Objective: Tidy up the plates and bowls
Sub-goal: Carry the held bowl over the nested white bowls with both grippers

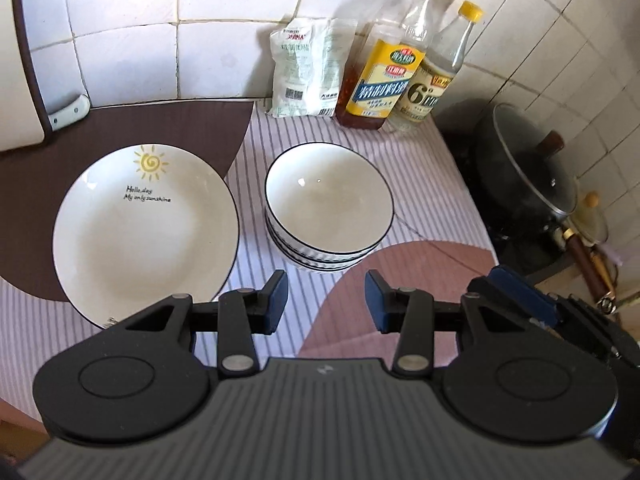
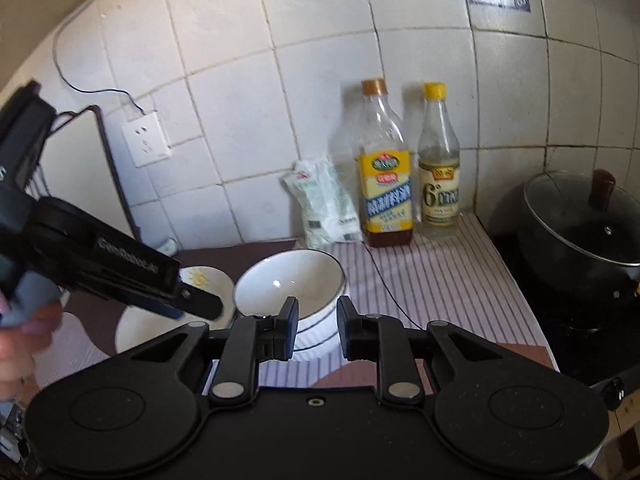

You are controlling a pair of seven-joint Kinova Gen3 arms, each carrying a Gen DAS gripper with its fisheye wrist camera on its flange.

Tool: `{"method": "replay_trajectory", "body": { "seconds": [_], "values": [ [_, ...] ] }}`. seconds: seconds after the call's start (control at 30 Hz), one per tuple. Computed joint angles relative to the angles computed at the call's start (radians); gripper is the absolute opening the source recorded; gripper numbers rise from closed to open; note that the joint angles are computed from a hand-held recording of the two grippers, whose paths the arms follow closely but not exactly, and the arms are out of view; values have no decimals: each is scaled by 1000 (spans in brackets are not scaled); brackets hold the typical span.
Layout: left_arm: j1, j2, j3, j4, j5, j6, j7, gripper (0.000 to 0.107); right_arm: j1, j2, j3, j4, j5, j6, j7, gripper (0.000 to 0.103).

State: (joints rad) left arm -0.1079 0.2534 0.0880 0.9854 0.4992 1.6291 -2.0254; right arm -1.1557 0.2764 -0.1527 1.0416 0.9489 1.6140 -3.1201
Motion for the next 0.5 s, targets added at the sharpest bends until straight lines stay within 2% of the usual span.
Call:
{"method": "replay_trajectory", "body": {
  "seconds": [0.07, 0.17, 0.23, 0.3, 0.4, 0.5],
  "values": [
    [-30, -21, -1, 61, 53, -28, -45, 44, -1, -4, -5, 7, 1, -10, 16, 26],
    [-72, -54, -9, 152, 141, -54, -146, 48, 4, -15, -10, 43, -2, -41, 3, 36],
    [-80, -63, -19, 190, 170, -58, -176, 49, 12, -24, -19, 79, -9, -64, -19, 49],
    [-71, -67, -34, 211, 173, -55, -180, 49, 20, -33, -28, 122, -13, -88, -46, 53],
    [-88, -85, -39, 282, 218, -96, -222, 50, 43, -45, -43, 174, -39, -120, -87, 54],
    [-101, -107, -56, 346, 269, -133, -244, 53, 61, -56, -57, 240, -39, -167, -126, 63]
  ]
}}
